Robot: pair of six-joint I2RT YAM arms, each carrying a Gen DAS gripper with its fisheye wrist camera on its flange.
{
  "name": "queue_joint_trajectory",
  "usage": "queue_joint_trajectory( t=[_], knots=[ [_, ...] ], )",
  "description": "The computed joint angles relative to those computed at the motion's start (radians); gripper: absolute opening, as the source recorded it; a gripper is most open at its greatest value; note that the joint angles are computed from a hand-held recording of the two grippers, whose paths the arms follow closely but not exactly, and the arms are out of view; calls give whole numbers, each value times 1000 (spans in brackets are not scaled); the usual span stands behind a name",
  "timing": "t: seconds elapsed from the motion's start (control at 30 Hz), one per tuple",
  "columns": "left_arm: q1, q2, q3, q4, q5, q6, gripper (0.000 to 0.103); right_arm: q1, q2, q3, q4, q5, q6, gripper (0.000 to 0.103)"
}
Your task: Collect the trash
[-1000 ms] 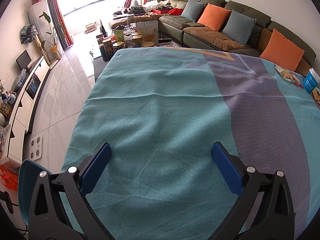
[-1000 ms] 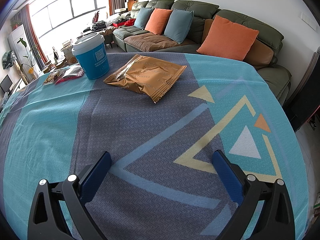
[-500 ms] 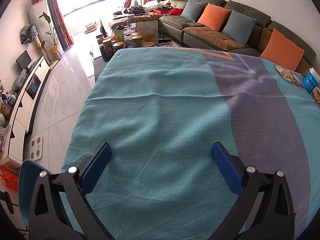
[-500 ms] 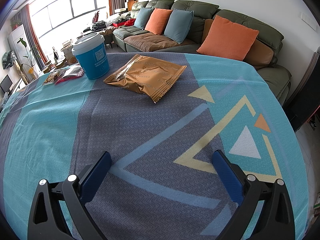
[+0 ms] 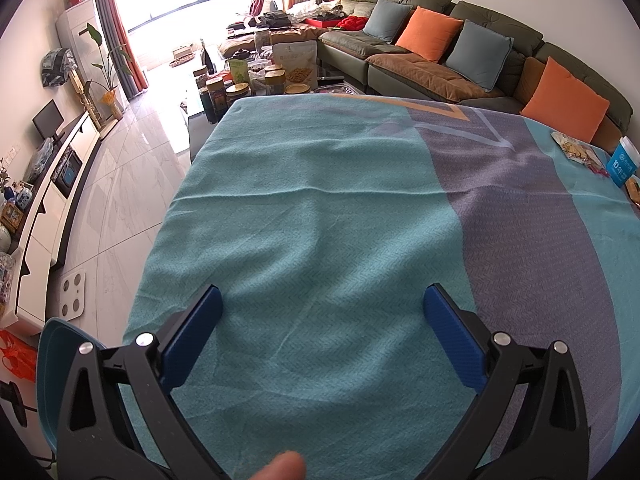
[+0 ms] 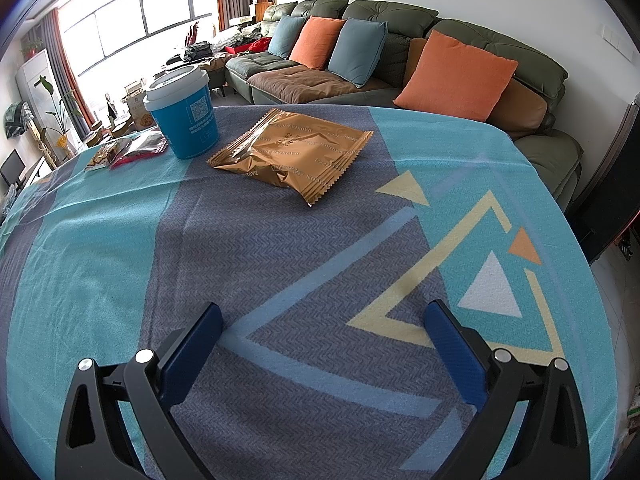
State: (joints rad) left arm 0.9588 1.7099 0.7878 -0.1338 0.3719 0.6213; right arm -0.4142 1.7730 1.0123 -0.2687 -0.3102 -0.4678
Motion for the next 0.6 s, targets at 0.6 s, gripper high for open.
queue_joint_trajectory(
  t=[0.6],
  knots=[
    [447,-577,-284,162,670,-82,98,0,0,0,1,0,1,98]
  ],
)
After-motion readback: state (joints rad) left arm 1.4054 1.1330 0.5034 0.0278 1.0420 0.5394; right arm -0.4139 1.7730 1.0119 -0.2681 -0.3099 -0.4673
